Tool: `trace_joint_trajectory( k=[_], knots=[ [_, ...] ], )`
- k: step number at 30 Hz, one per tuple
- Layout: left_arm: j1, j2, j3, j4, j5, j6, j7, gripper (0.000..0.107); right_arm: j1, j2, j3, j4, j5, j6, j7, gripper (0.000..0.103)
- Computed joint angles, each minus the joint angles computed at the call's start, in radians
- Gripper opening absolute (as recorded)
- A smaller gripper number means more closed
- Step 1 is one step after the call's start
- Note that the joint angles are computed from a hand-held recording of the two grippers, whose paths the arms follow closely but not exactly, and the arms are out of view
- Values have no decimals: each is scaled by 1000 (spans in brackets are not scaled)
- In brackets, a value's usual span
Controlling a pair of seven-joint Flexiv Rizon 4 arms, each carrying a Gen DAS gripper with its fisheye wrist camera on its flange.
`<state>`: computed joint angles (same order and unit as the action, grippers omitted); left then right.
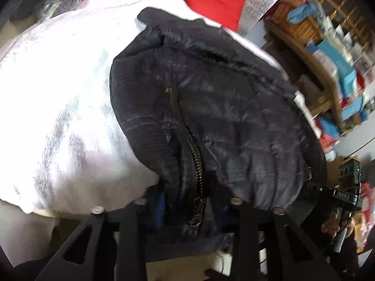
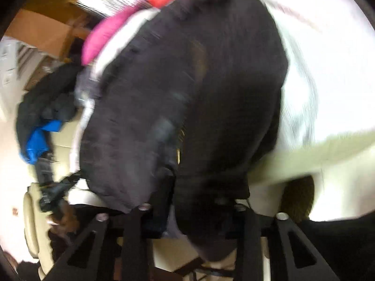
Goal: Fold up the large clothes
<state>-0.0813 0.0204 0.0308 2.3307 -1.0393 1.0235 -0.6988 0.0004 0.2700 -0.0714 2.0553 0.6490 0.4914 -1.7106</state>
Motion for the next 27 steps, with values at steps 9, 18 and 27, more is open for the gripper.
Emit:
trace_joint_trajectory(
  k=[9,18,27],
  knots=[
    [-15,3,-9,-125,-323,-76,164,26,44,-67,-48,-185,172,145,-166,27],
    [5,-220,-90,-449,-503,66,159,26,-10,-362,-32,-510,370,279,-168,26],
    [77,-537,-176,-746,-448,168,-123,26,-9,-690,3,-837,284,378,32,26]
  ],
)
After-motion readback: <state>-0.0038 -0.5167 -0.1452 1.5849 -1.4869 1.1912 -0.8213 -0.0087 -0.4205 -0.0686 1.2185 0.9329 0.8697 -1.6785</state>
